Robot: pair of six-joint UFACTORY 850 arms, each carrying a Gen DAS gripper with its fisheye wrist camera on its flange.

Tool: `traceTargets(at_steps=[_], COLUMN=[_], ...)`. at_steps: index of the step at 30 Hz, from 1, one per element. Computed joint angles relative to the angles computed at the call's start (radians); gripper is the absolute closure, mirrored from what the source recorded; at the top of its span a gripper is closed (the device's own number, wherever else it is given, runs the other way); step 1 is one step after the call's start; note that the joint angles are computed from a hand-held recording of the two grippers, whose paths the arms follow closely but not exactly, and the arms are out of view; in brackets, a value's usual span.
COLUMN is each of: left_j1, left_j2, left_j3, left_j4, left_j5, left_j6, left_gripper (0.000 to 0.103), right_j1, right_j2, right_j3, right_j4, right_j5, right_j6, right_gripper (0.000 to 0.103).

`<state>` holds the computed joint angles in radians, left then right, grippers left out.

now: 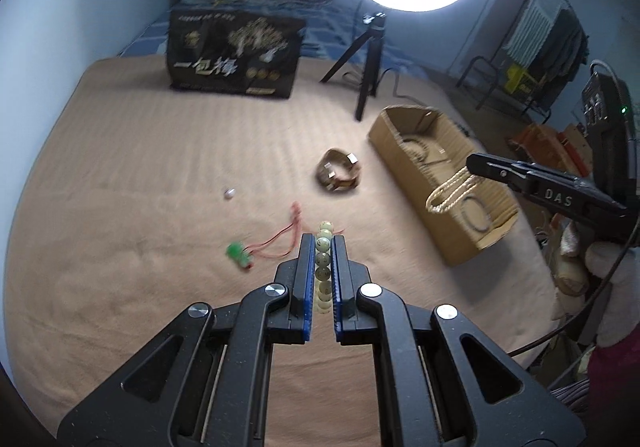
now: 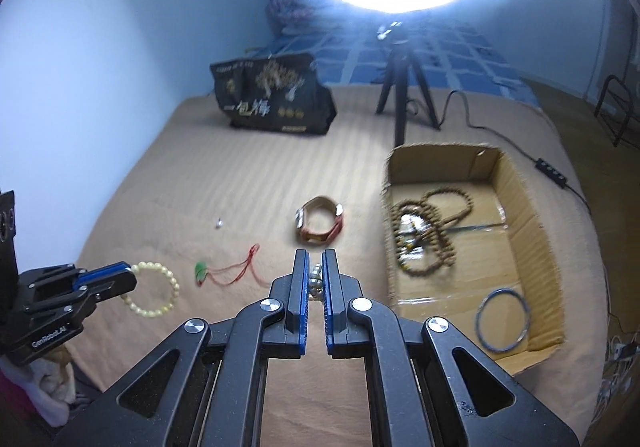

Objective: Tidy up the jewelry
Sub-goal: 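Carry the yellow bracelet with left tool while right carries the pearls to the box, then release the pearl necklace into the box while left tool drops the yellow bracelet in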

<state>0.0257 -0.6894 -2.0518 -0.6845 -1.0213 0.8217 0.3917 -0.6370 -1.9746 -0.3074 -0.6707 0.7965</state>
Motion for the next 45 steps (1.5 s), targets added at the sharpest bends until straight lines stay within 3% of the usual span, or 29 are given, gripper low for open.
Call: traceTargets(at_steps=[20,32,45], left_j1=[-0.143,-0.230,-0.292], left_j2=[-0.020,-0.063,-0.088], left_j3=[-0.058,-0.097,-0.096], left_j4=[-0.047,-0.034,0.008], left_j5=[-0.029,-0.020,0.011], left_j6=[-0.026,-0.081,-0.091], left_gripper=[0.098,0.098,0.098], right_j1=[-0.094,-0.151,-0.191], right_j2=[0.222,0.240,0.194], right_j3=[0.319,0.374,0.333], right_j4=[-0.148,-0.114,-0.040], right_j5=[0.095,0.126,0.140], right_j6=[0.239,0.211,0.151], right_gripper=[0.098,0.098,0.098])
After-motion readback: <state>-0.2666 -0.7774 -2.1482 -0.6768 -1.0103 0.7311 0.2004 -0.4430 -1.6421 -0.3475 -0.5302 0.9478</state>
